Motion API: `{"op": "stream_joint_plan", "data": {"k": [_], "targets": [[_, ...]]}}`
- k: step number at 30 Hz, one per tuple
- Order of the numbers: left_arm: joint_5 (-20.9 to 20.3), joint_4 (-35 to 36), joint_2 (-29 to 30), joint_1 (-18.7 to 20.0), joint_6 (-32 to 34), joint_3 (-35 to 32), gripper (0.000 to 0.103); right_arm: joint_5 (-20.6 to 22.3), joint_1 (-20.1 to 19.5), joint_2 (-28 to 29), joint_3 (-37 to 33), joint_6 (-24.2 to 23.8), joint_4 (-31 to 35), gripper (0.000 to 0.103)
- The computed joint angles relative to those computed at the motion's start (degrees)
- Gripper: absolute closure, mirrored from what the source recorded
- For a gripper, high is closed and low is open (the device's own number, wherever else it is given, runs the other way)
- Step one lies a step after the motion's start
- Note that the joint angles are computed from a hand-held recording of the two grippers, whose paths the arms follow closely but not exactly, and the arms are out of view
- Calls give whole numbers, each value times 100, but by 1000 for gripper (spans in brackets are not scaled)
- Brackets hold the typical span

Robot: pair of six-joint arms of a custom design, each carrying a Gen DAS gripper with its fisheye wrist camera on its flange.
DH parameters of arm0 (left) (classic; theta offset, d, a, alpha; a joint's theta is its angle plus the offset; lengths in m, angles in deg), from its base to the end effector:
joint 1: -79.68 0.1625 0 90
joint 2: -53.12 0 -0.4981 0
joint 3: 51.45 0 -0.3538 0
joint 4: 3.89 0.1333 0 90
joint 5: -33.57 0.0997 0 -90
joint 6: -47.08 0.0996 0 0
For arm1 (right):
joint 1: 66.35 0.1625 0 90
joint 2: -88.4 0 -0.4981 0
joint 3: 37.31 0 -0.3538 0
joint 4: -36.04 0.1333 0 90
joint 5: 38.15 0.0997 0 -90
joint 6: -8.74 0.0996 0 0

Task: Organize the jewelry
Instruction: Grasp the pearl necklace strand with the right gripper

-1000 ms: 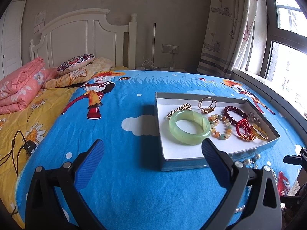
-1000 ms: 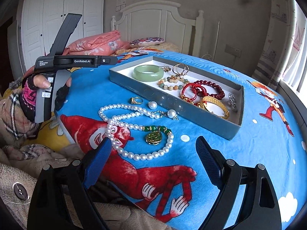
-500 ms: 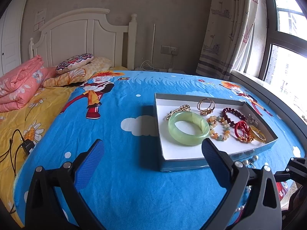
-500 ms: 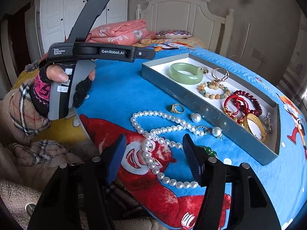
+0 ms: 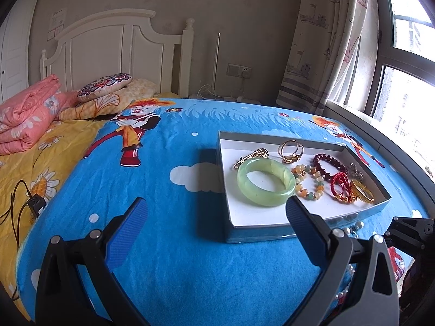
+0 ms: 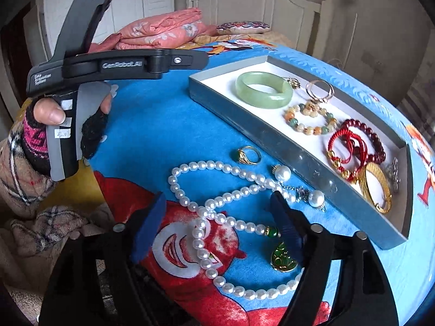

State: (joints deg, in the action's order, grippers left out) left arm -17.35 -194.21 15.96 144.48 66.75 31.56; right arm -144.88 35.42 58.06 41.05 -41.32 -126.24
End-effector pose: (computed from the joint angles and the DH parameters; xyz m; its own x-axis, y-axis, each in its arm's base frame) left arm -0.1480 -0.7750 0.2457 -0.7838 0.0511 -0.6189 0.5429 0.5401 -0.6430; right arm 0.2649 -0.7585 0.1051 -0.4748 -0.7354 0.4835 -0.8567 0.5120 -0.0626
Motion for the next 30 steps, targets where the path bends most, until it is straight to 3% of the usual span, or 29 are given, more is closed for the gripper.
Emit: {"op": "stream_joint_plan", "data": {"k": [7,9,14,20,30], "targets": [[-115,-12,-42,28,-30,37,3,-43,5,-18,94,-43,-165,22],[-136,-41,-45,30,-24,54,3,2,8,-25,117,-64,-166,28],[-139,-47,-47,27,-27,61,2,76,44,-49,242,-259,-325,87],[-141,-40,-57,32,-29,73,2,188,-21,-145,477,-265,-719,92],[-125,314,-73,43,-147,-3,3,501,-319,-465,654,365,-1520,93]]}}
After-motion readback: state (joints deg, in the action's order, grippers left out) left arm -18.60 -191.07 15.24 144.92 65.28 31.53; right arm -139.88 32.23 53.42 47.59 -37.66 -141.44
